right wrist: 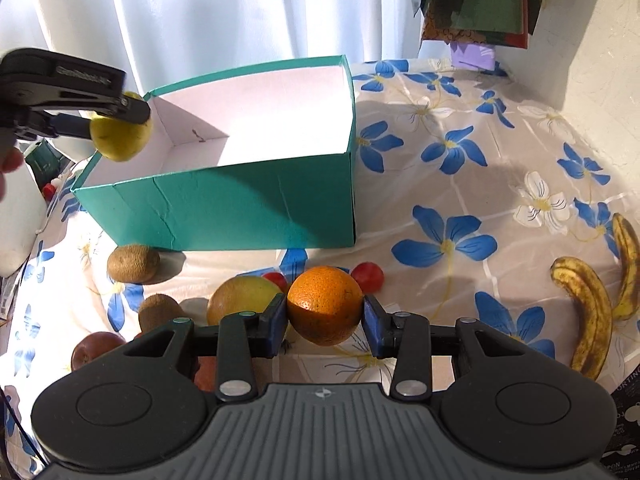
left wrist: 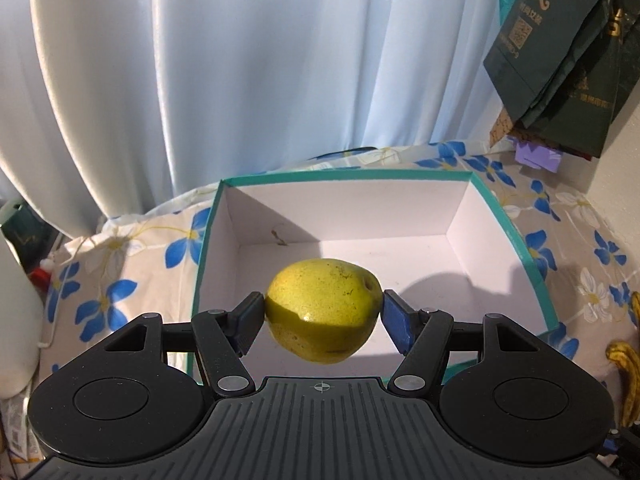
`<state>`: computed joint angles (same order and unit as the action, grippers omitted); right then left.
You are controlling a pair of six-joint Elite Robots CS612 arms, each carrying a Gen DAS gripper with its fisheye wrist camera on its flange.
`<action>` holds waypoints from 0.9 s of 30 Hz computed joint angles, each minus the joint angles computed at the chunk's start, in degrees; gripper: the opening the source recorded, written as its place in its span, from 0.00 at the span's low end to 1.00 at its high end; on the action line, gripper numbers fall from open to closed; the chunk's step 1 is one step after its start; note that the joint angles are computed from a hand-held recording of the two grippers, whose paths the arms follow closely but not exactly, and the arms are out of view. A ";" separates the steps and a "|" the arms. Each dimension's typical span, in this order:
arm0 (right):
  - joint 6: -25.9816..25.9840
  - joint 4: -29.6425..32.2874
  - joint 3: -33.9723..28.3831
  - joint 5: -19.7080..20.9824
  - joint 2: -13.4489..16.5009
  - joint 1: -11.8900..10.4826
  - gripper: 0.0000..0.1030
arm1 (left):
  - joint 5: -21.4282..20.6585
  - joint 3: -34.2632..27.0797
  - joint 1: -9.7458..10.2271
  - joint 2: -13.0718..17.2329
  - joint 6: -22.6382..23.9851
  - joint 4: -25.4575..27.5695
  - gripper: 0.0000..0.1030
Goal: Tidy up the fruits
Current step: 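Carry the yellow pear into the teal box and open the left gripper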
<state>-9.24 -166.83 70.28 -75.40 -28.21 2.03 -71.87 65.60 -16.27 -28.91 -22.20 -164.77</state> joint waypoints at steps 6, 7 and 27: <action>0.91 -1.20 -0.12 -0.30 0.09 0.03 0.38 | -0.32 -1.88 0.15 1.73 0.28 0.15 0.66; 1.13 -1.51 -0.08 -0.32 0.10 -0.01 0.38 | -0.17 -2.19 0.11 2.06 0.55 0.00 0.66; 4.26 -4.44 -1.31 -1.28 1.03 -0.11 0.38 | -1.63 -9.29 0.80 6.90 -3.12 11.67 0.67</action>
<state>-4.98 -171.27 68.97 -76.68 -27.17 1.92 -73.50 56.31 -15.47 -22.01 -25.32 -153.10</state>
